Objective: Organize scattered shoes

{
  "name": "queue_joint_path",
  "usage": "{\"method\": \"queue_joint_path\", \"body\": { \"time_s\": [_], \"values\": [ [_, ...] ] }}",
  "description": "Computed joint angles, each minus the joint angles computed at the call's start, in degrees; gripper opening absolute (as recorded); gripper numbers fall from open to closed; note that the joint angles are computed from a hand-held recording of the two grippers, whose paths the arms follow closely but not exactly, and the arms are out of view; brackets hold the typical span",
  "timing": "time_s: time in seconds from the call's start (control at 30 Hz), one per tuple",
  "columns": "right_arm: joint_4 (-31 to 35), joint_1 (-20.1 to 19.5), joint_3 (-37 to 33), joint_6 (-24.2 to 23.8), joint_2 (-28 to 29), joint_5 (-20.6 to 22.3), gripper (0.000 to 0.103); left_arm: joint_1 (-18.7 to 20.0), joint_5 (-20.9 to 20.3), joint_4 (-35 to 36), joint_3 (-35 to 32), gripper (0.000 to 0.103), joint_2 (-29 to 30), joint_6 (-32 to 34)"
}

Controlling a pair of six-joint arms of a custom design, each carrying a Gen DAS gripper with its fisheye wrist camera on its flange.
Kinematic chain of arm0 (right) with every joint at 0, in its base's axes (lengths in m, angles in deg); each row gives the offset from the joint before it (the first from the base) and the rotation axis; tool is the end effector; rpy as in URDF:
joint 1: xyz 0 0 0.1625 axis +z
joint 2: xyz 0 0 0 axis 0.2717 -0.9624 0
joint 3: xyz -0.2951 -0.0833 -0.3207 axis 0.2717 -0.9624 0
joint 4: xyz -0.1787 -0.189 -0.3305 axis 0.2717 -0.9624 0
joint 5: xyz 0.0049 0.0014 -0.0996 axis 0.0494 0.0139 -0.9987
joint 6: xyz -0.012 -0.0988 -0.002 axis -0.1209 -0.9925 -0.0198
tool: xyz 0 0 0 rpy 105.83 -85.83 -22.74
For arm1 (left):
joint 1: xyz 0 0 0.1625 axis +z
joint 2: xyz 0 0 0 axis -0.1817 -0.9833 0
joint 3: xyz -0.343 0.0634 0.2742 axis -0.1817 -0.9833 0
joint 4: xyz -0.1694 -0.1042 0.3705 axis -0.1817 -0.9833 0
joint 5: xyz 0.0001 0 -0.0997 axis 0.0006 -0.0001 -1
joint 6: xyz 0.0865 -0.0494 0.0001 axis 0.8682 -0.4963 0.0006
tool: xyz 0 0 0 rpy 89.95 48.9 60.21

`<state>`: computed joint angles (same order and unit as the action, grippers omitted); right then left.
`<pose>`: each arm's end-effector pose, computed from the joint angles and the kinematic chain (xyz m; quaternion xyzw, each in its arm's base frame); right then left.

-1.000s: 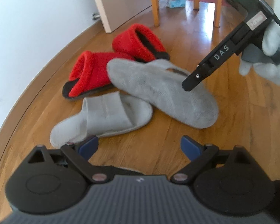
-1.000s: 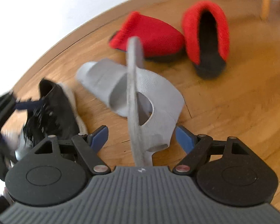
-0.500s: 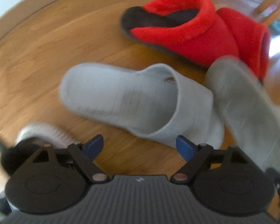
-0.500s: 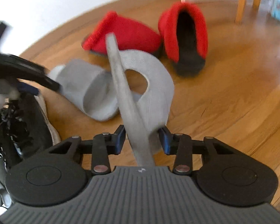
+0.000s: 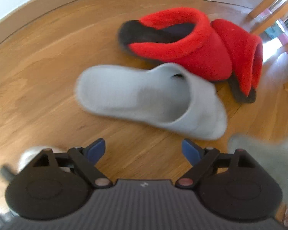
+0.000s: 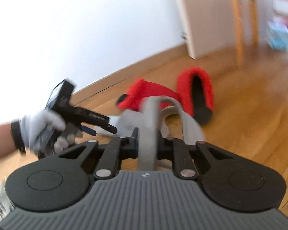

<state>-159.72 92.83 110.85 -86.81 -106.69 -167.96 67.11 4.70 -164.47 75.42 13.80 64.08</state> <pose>0.2128 -0.4709 0.2650 -0.0910 -0.7892 0.5084 0.3322 -0.3222 -0.8052 0.0895 0.4230 0.8734 0.0917 0.2233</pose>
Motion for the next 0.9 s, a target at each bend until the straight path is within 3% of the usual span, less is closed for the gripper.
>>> {"method": "queue_joint_path", "body": {
  "time_s": [0.07,0.17,0.3,0.4,0.53,0.7,0.77,0.8,0.87,0.9],
  "values": [
    [2.0,-0.4,0.1,-7.3,1.6,2.3,0.015,0.5,1.2,-0.2,0.7,0.087,-1.4,0.4],
    [9.5,-1.1,0.4,-22.5,2.1,4.6,0.019,0.4,-1.7,-0.5,3.1,0.088,-4.1,2.8],
    [23.7,-1.9,1.2,-29.3,-1.9,9.7,0.027,-0.8,-11.6,1.3,7.7,0.089,-7.8,8.0],
    [35.9,-2.8,0.3,-24.1,-6.5,14.7,0.039,-1.4,-20.7,2.0,10.9,0.093,-10.2,14.3],
    [39.3,-3.2,0.3,-21.3,-8.0,15.1,0.04,-1.7,-33.0,6.8,13.6,0.095,-11.2,23.2],
    [42.2,-3.1,-0.5,-20.8,-8.3,15.5,0.04,-2.7,-32.4,8.5,17.2,0.098,-10.7,29.1],
    [44.1,-3.5,-0.3,-20.3,-9.1,15.6,0.04,-2.4,-32.9,7.5,17.5,0.085,-10.4,29.0],
    [44.1,-3.5,-0.1,-20.6,-9.3,15.4,0.04,-2.2,-33.3,7.2,17.6,0.074,-10.3,28.8],
    [45.4,-3.6,-0.1,-20.2,-9.8,15.1,0.04,-2.0,-33.5,4.8,19.2,0.049,-10.7,28.7],
    [46.7,-3.6,-0.2,-19.7,-10.2,15.3,0.041,-2.1,-32.6,3.5,19.9,0.028,-10.7,28.2]
  ]
}}
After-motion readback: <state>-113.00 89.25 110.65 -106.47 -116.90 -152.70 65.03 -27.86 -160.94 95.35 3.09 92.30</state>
